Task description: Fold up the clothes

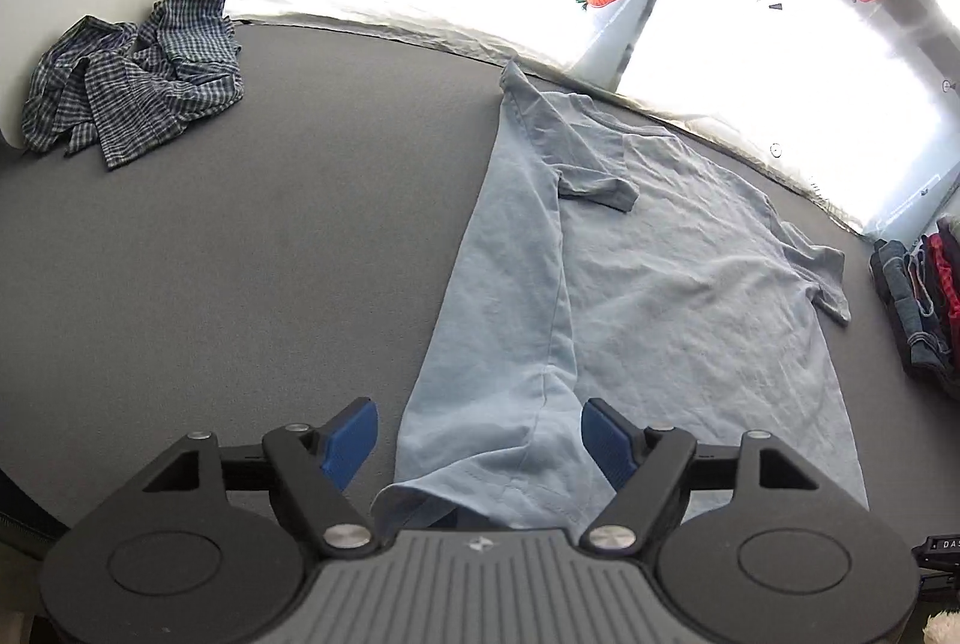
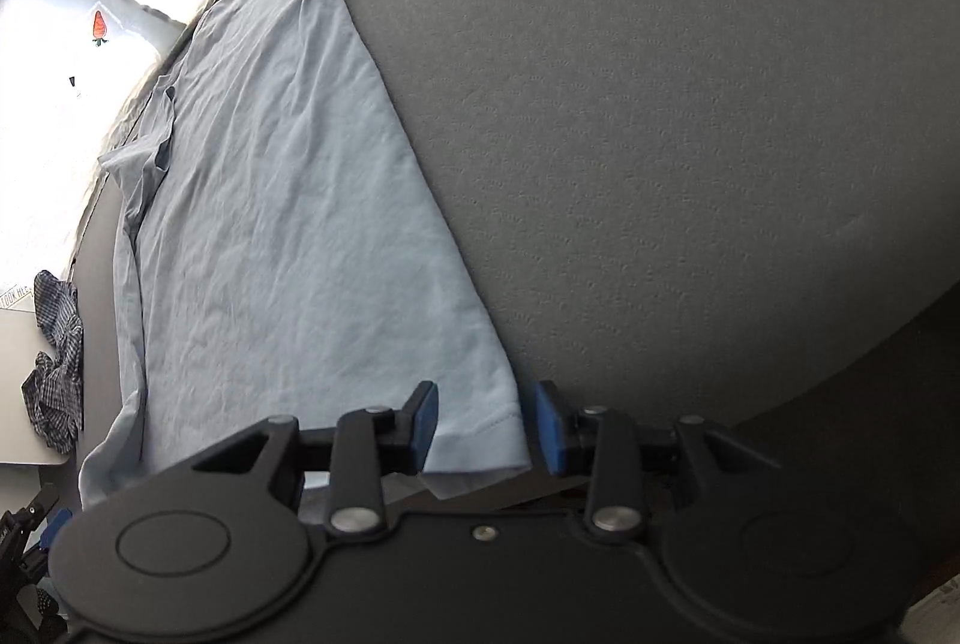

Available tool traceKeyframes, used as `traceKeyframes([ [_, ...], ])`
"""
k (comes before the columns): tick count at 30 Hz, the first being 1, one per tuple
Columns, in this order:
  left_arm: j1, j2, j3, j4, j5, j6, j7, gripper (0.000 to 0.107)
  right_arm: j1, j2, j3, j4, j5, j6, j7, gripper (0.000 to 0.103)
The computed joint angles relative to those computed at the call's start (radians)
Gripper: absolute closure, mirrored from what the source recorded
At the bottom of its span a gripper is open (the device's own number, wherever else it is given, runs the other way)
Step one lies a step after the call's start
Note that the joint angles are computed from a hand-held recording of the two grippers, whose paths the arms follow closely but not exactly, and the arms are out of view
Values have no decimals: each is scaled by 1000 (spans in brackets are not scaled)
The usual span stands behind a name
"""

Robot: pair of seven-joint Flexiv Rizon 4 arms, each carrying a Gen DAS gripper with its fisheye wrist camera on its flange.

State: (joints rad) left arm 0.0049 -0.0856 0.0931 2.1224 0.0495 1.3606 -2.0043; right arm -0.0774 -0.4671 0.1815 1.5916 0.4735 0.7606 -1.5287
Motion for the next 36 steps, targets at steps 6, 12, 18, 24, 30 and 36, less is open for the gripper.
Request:
traceKeyframes([
  [6,-62,-53,24,-92,140,-11,-66,20,-31,-14,16,-26,47,-40,-76,65],
  [12,-103,-122,47,-205,343,-262,-117,32,-21,-5,18,-6,68,-9,-99,65],
  [18,-39,-111,44,-152,222,-221,-135,95,-7,12,38,23,79,60,-153,99],
  [24,23,17,16,-79,32,-117,-70,97,-210,93,118,-15,629,43,-255,99],
  [30,28,5,23,-172,197,-280,-126,98,-85,124,21,52,448,119,-176,100],
  [36,41,1,19,-160,247,-329,-144,99,8,128,-21,127,249,225,-81,100],
])
